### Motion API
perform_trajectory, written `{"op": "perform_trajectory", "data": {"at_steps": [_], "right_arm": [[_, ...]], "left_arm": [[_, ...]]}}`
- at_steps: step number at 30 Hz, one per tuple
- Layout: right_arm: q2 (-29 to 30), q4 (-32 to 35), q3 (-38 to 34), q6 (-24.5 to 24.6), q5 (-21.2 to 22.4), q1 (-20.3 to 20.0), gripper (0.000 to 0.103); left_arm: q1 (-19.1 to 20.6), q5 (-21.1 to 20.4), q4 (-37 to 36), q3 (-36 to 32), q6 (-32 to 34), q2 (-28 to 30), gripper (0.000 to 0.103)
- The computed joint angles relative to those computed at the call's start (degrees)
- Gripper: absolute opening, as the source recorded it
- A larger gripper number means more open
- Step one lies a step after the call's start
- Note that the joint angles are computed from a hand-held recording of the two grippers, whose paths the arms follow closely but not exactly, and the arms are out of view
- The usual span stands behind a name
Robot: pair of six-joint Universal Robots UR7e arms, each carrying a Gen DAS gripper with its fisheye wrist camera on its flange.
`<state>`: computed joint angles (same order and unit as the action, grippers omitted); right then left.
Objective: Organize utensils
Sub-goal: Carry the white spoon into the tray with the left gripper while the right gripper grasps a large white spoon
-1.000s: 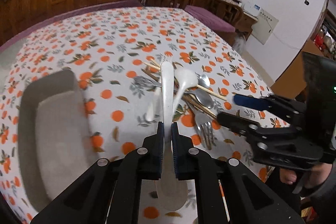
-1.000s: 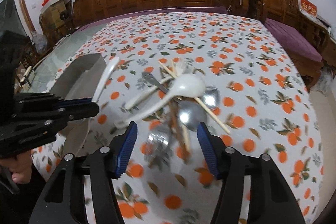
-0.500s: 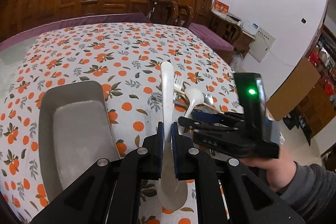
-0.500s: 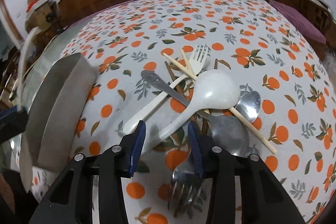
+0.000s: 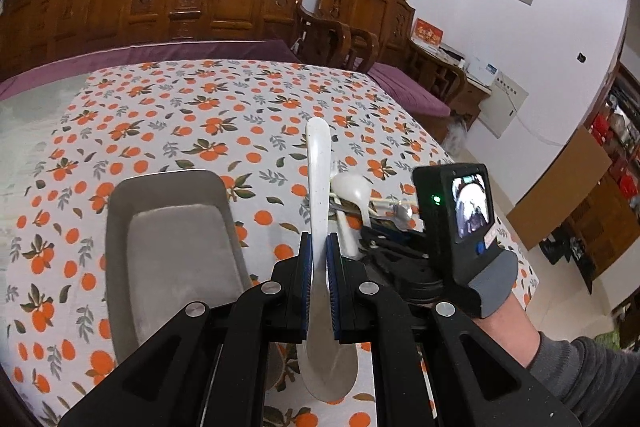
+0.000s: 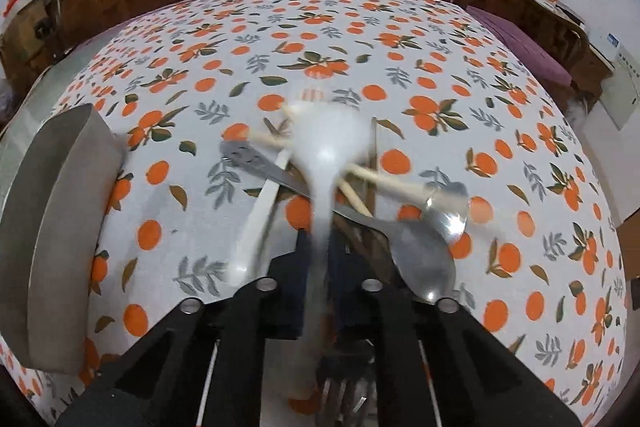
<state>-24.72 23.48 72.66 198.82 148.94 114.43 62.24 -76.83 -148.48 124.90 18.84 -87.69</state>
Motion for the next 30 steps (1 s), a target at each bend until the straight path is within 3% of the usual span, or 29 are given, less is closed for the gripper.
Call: {"op": "perform_trajectory", "data": {"at_steps": [4,13,21,30], "right_arm": [[-1.1,-1.2,2.0,0.1,-0.3,0.6,0.011],[-3.5,-4.4,3.2,-5.5,-0.7,4.6,0.011],[-5.3,-6.5,3.1,-9.0,-4.1,7.3,0.011],[-3.4,-5.9,-1.1,-12.1,-8.4,9.7,0.011]], "left_arm": [[0.1,0.4,-0.1,-0.1,0.0,-0.4,0.006],[0.8,2.9,0.5,-1.0,1.7,-0.4,0.007],[3.2,5.1,1.7,-4.1,1.6,1.6,0.007],[6.5,9.1,3.7,-7.8,0.6,5.6,0.007]]}}
